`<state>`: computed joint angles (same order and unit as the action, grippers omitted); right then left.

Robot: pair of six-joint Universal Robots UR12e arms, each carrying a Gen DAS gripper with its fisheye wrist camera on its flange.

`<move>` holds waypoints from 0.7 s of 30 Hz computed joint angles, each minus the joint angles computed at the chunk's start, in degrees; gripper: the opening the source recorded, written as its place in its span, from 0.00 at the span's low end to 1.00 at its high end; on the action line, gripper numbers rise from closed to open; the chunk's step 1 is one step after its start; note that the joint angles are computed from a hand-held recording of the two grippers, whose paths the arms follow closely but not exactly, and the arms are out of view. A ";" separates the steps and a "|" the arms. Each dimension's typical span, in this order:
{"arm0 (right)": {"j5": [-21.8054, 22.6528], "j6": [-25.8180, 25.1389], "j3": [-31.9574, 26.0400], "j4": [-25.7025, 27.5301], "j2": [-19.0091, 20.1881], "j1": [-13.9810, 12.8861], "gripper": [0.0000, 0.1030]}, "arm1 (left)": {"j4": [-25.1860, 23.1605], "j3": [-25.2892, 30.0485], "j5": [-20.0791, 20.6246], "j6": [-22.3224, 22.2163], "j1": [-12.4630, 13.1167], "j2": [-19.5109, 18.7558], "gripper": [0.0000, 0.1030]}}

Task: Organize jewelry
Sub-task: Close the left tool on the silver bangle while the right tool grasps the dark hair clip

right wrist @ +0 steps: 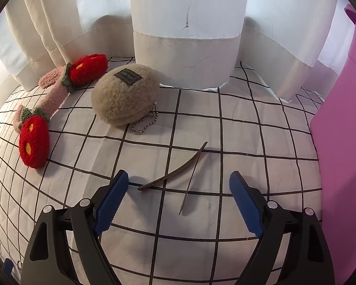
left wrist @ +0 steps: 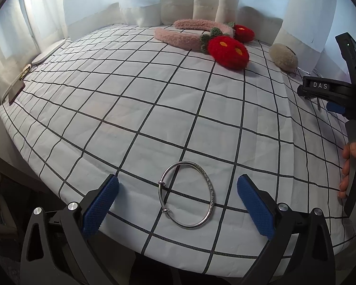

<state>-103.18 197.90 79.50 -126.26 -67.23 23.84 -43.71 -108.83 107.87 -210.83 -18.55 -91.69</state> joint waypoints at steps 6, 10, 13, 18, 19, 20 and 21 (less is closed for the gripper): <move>0.66 -0.73 0.65 -0.33 -0.46 0.10 0.77 | 0.94 -0.17 -0.37 1.70 -0.60 0.21 0.78; 0.73 -1.46 1.23 -0.90 -0.81 0.51 0.62 | 1.80 -0.17 -1.35 3.75 -0.77 0.26 0.66; 0.55 -2.04 1.06 -0.89 -0.91 0.71 0.39 | 2.57 -0.21 -2.02 5.08 -0.77 0.35 0.47; 1.68 -1.76 0.83 -0.54 -1.09 0.32 0.38 | 3.77 -0.72 -3.60 6.04 -0.20 0.65 0.39; 1.78 -1.70 0.97 -0.69 -1.18 0.32 0.38 | 3.85 -0.78 -4.02 5.96 -0.05 0.72 0.39; 2.09 -1.82 0.75 -0.83 -0.94 0.04 0.38 | 3.88 -0.81 -4.45 5.97 0.10 0.79 0.39; 2.34 -1.76 0.86 -0.93 -1.03 -0.12 0.38 | 3.99 -0.90 -4.96 5.99 0.31 0.89 0.39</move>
